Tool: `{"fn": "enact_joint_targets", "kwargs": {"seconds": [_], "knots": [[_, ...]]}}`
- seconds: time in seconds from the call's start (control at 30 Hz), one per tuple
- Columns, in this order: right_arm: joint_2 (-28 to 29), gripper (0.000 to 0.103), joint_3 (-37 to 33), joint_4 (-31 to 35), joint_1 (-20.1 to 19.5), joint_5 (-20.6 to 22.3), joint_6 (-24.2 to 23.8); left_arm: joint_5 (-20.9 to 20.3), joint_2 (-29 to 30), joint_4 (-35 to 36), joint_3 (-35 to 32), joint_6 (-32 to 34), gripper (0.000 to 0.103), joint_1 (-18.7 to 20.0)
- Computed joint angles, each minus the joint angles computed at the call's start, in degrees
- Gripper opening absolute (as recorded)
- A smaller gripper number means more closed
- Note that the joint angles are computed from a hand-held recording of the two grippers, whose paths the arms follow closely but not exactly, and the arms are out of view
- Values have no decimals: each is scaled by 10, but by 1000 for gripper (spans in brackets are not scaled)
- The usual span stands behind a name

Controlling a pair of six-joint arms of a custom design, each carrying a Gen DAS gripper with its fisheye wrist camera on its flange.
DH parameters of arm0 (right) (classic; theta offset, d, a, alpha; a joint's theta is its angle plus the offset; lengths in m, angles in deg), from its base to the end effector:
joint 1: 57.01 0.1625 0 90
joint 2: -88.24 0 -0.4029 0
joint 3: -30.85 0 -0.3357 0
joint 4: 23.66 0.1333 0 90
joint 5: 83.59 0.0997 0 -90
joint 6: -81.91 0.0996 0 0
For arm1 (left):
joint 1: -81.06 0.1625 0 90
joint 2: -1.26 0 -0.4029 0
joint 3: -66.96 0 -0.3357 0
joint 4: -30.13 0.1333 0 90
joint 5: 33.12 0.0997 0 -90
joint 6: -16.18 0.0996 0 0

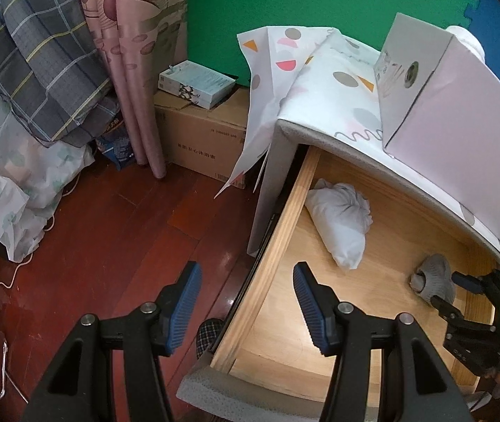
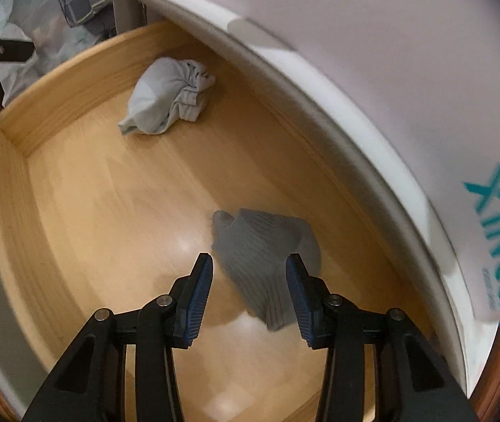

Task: Take underwear out of drawer
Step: 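Lower the right gripper into the drawer and grasp the grey knit sock, then lower the left gripper onto the white cloth bundle and grasp it while the right gripper holds the grey sock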

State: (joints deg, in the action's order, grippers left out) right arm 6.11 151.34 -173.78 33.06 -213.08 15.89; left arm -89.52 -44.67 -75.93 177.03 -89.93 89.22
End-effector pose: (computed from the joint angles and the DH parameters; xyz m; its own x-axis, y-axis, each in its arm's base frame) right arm 0.0705 -0.4394 0.3188 -0.3127 -0.7531 0.5788 -0.7058 0.5920 0.3890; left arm -0.4004 -0.2478 0.0203 -0.7157 -0.3361 -0.6123 0.0945 0.8219 -0.5617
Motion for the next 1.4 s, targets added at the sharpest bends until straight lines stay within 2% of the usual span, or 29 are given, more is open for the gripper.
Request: {"fn": "enact_joint_targets", "kwargs": {"seconds": [0.13, 0.27, 0.4, 0.53, 0.63, 0.77, 1.03, 1.2, 1.4], "knots": [[27, 42, 11, -57, -10, -8, -33, -3, 2, -2, -1, 7, 56, 1], [43, 49, 23, -110, -17, -6, -64, -5, 3, -4, -2, 12, 56, 3], [60, 49, 36, -163, -21, -13, -90, -5, 4, -4, -3, 15, 56, 2], [72, 39, 43, -201, -25, -15, -93, -5, 3, -8, -1, 16, 56, 3], [77, 35, 40, -201, -28, -21, -82, -6, 3, -7, -1, 16, 56, 3], [72, 34, 17, -138, -29, -35, -33, -5, 3, -8, 0, 16, 56, 3], [54, 34, -41, 58, -34, -78, 89, -4, 2, -10, 1, 18, 56, 4], [34, 34, -50, 143, -43, -109, 152, -4, 4, -11, -2, 22, 56, 6], [16, 34, -80, 288, -59, -118, 296, -4, 6, -10, -4, 22, 56, 5]]}}
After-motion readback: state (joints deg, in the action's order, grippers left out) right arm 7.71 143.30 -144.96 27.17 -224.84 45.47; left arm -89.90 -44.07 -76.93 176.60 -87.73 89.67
